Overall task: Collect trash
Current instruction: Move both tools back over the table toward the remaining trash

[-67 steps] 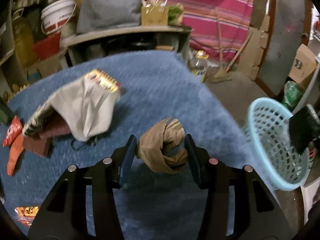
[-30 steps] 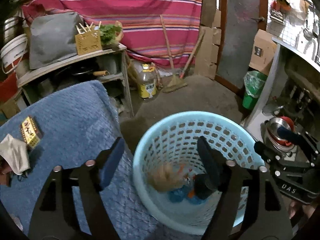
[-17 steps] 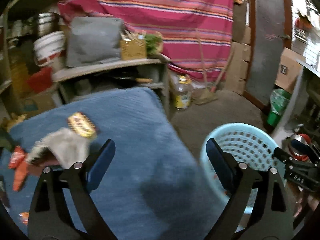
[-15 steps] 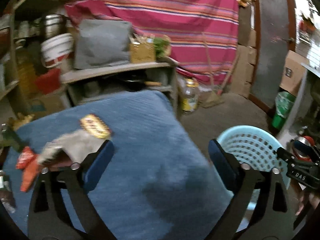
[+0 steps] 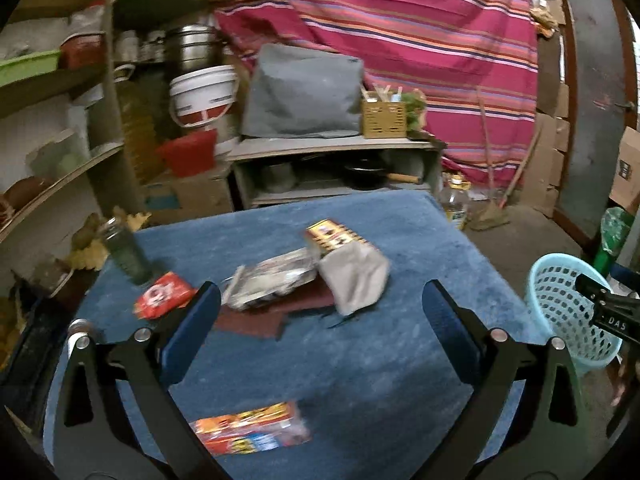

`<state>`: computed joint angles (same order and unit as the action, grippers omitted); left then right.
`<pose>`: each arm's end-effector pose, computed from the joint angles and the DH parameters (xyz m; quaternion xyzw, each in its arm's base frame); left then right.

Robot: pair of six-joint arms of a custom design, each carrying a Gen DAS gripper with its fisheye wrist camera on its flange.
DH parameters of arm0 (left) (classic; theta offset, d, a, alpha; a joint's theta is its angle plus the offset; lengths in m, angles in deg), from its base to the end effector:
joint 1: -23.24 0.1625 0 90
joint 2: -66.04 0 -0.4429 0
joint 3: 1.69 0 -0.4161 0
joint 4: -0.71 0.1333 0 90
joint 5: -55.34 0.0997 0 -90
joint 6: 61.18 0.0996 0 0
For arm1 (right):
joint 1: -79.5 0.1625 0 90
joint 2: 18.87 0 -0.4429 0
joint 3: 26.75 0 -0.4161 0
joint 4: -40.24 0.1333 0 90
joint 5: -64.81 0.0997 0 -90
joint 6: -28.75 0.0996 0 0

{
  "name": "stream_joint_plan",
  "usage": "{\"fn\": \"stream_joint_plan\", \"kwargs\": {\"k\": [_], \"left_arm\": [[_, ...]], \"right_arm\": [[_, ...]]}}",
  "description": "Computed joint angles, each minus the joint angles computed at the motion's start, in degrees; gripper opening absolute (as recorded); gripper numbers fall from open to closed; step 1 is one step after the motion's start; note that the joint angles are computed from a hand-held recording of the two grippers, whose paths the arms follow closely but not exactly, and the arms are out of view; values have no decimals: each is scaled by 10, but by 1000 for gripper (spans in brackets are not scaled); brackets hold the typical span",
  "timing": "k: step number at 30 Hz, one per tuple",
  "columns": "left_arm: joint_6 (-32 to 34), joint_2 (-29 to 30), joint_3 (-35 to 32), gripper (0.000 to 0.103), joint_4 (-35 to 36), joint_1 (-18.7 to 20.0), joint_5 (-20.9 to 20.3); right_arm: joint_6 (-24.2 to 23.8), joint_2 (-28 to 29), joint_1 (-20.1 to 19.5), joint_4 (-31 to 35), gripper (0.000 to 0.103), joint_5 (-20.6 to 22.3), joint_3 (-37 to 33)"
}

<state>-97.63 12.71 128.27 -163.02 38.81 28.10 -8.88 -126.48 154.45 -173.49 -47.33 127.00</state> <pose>-0.3816 -0.3366 0.0623 0.2902 0.8027 -0.4164 0.3131 0.0234 -0.2816 0.3622 0.0318 -0.7736 0.4846 0.4069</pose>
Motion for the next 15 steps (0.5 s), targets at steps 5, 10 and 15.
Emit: {"fn": "stream_joint_plan", "kwargs": {"k": [5,10,15], "left_arm": [[-46,-49,51,97,29,6,12],[-92,-83,90,97,57,21,15],[-122,-119,126,97,82,41,14]], "right_arm": [[0,89,91,-65,90,-65,2],[12,164,149,-111,90,-107,4],[12,248,190,-160,90,-141,2]]}}
